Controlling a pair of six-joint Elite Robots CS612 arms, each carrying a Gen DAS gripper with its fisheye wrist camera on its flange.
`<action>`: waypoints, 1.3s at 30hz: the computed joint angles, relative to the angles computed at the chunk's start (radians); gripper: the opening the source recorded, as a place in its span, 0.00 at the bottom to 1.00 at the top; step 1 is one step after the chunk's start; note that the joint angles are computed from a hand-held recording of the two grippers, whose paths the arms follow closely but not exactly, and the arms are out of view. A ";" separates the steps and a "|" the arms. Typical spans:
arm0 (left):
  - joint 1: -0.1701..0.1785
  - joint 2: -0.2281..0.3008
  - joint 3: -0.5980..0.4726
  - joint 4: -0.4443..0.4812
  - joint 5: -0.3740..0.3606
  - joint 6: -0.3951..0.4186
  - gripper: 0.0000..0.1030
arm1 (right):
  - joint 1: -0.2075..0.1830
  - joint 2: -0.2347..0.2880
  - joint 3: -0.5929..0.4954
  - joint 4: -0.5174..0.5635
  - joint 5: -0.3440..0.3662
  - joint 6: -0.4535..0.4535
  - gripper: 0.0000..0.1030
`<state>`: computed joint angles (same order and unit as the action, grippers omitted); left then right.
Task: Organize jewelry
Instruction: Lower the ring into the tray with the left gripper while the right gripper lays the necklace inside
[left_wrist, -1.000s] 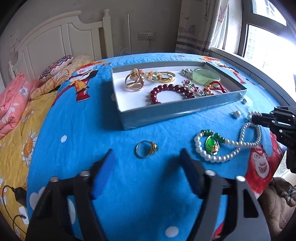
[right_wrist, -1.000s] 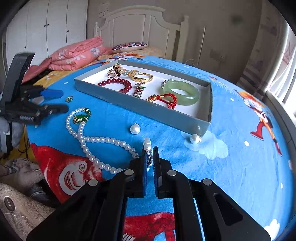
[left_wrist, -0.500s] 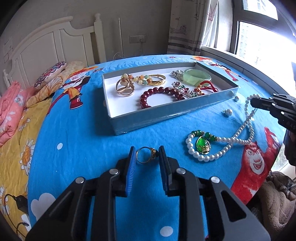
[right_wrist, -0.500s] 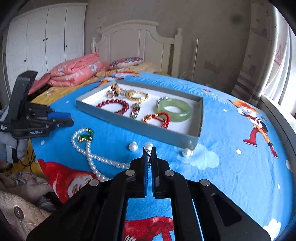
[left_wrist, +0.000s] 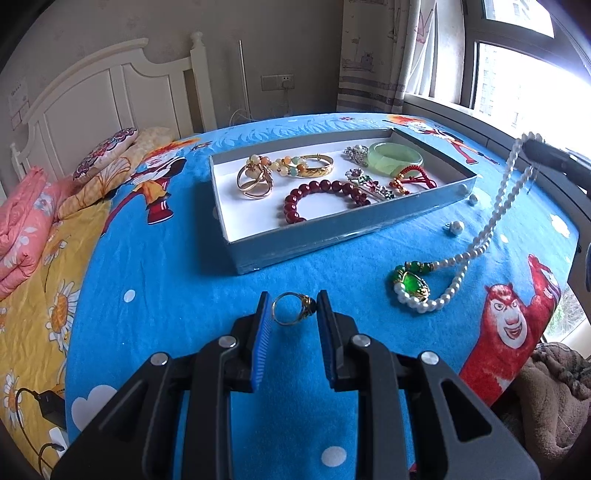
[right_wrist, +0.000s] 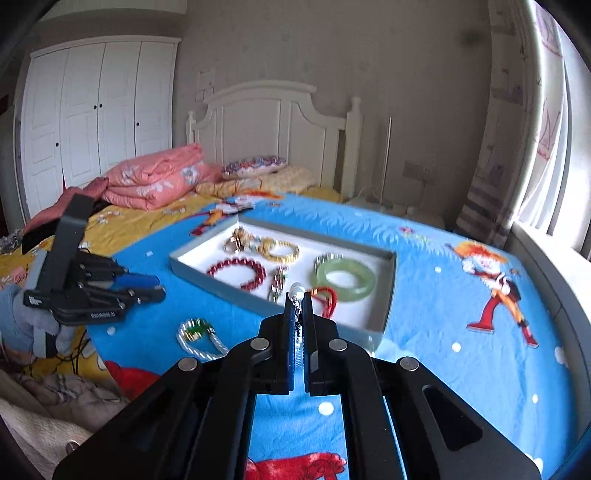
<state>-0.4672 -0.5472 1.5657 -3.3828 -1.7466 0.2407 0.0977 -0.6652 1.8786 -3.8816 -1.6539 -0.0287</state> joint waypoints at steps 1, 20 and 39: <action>0.000 -0.001 0.001 -0.003 -0.001 -0.001 0.24 | 0.001 -0.002 0.001 -0.009 -0.001 -0.003 0.03; 0.008 -0.013 -0.040 -0.010 -0.055 0.002 0.24 | 0.016 -0.048 -0.081 -0.122 -0.034 -0.125 0.03; 0.011 0.085 -0.276 0.232 -0.059 -0.122 0.36 | 0.002 0.065 -0.377 0.248 0.037 -0.047 0.03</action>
